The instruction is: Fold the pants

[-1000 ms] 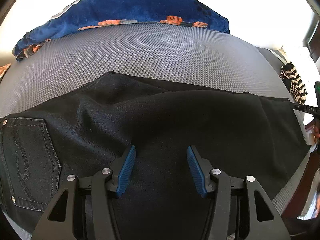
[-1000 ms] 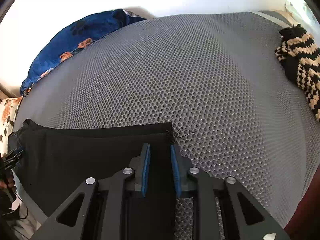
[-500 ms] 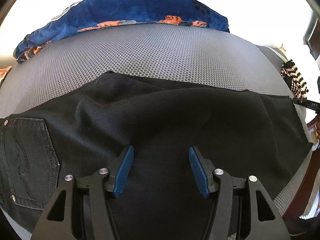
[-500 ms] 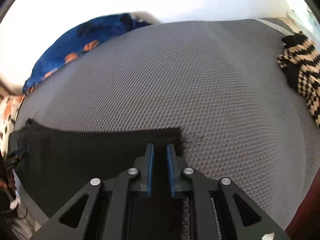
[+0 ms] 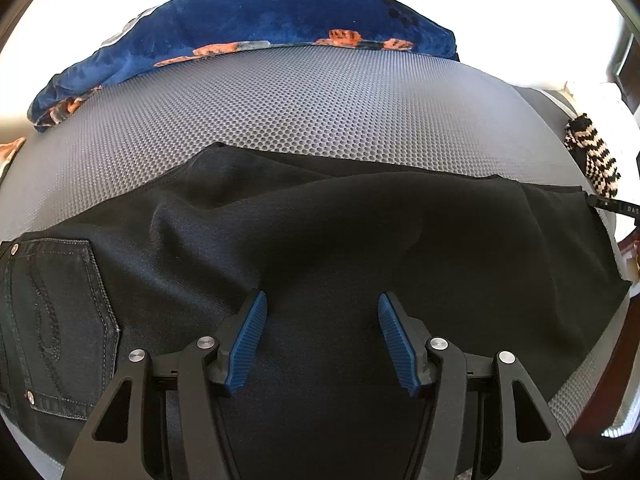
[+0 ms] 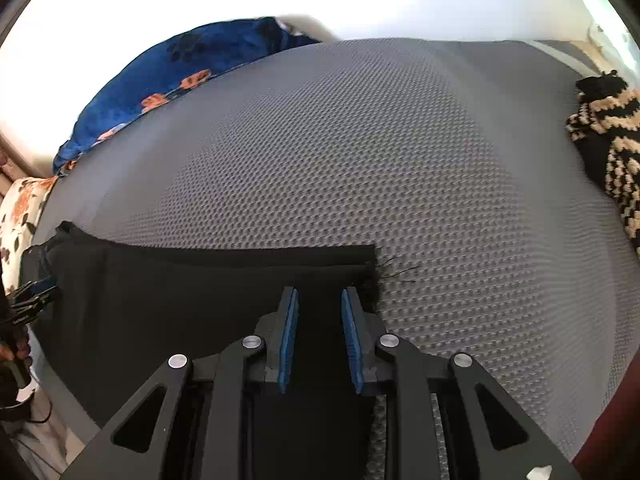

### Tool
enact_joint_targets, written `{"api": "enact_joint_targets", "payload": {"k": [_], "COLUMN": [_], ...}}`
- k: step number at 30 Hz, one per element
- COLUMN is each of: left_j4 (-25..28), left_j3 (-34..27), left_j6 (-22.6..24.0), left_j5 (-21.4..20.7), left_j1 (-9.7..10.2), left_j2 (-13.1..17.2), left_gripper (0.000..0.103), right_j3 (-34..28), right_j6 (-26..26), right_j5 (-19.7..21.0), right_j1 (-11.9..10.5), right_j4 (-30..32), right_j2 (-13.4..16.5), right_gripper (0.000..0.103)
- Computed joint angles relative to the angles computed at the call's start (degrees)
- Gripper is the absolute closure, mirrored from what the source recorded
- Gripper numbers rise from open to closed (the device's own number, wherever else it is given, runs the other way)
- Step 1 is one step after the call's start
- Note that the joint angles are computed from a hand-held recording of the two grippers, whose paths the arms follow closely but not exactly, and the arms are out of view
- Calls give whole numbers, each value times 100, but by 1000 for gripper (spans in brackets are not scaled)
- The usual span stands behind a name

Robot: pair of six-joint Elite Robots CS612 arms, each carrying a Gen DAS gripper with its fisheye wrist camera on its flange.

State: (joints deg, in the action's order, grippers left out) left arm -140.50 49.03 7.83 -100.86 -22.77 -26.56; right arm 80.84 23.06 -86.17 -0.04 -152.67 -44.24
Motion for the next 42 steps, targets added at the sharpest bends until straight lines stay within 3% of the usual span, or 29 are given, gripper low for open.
{"api": "enact_joint_targets", "payload": {"k": [11,14,17,25,32,42], "left_j4": [-3,-19,-23,-31,-47,-56], "left_j3": [12,17,17,44,52,55], "left_j6": [92,79,71,77,77,116], "left_j5": [61,37,46,129,161,210], "left_j1": [-8,0,-7,-27,-35,-47], "left_j2": [-4,-1,2,-14,-17,-15], "left_gripper": [42,42,42,41,41,39], "right_j3": [90,272,415,484,556,810], "right_j6": [144,440,416,1159,905,1191], "right_j5": [421,731,845,1755,1938,2472], "right_j1": [-83,-167,-186,-441,-488,-546], "right_j4": [-182,-394,-674,-1692,-1473,-2008], "right_j2": [16,-40,-57,166,100,110], "right_gripper": [79,80,79,79,86,84]}}
